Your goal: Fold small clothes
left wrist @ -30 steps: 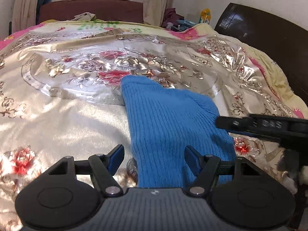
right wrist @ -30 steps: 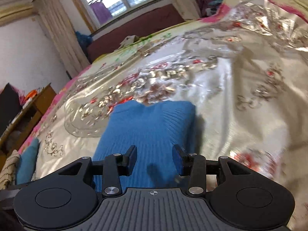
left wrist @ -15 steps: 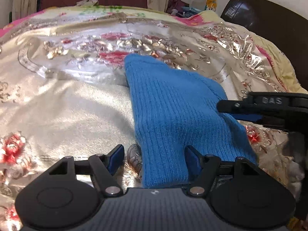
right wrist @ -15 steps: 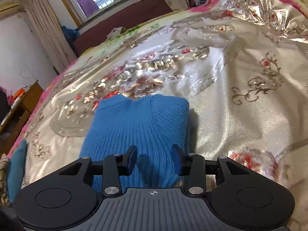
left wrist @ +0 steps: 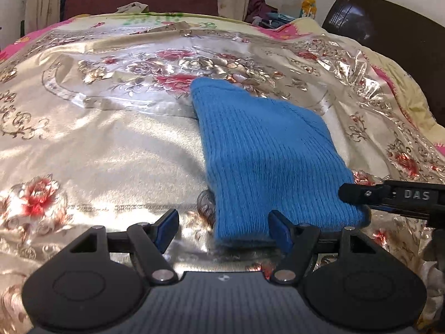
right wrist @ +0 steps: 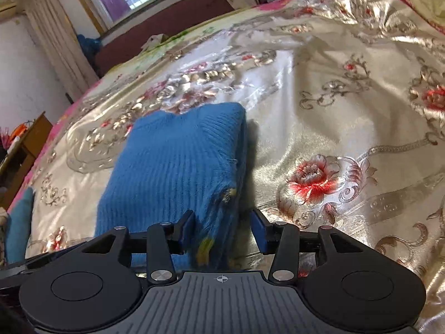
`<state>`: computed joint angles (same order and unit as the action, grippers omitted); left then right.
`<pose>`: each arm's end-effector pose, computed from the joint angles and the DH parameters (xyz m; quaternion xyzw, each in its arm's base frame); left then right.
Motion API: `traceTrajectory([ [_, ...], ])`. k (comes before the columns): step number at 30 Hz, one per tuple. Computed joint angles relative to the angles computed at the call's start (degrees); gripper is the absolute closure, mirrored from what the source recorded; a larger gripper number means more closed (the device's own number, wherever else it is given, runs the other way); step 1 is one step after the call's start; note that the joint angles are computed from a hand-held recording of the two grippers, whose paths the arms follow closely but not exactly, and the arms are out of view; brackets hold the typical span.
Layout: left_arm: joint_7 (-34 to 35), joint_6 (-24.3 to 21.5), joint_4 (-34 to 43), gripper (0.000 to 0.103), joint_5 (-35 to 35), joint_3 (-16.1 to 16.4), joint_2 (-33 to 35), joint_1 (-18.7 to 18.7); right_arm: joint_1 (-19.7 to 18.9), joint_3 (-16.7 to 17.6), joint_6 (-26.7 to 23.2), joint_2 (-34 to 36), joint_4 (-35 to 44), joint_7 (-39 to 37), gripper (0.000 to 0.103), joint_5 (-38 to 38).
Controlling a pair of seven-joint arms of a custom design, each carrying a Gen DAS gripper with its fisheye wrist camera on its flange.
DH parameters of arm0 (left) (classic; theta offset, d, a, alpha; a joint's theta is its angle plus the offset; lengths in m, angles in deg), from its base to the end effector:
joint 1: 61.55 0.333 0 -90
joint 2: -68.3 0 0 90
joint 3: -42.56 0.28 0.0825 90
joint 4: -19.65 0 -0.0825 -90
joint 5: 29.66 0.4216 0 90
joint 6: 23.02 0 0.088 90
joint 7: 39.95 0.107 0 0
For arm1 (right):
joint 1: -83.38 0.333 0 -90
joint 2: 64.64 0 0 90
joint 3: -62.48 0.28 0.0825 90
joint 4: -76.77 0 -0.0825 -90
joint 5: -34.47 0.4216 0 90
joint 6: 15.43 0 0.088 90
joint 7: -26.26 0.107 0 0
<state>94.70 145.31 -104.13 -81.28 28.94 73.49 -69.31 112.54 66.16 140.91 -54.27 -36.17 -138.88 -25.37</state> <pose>0.5846 -0.1733 0.3579 -0.5424 0.7483 -0.3622 0.1212 0.5299 0.3794 0.3742 -0.5047 0.7635 -0.1896 0.3556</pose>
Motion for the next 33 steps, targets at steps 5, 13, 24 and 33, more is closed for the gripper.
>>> traceTrajectory([
  [5,-4.89,1.48,-2.86,0.022,6.42,0.64,-1.53,-1.04,0.99,0.99,-1.20,-1.45,-1.33,0.82,0.058,-2.03],
  [13,-3.87,4.31,-6.22,0.020,7.93,0.69,-3.63,-2.12,1.68,1.63,-3.42,-1.07,-2.06,-2.58,0.056,1.64],
  [24,-9.67,6.75,-8.26,0.015,13.77,1.51,-4.75,-3.10,2.78,2.36,-4.74,-0.65,-1.34,-1.08,0.051,-1.10],
  [33,-10.62,6.89,-8.61,0.012,14.76,1.82,-5.03,-3.38,3.18,2.15,-4.78,-0.24,-1.03,-0.91,0.048,-1.47],
])
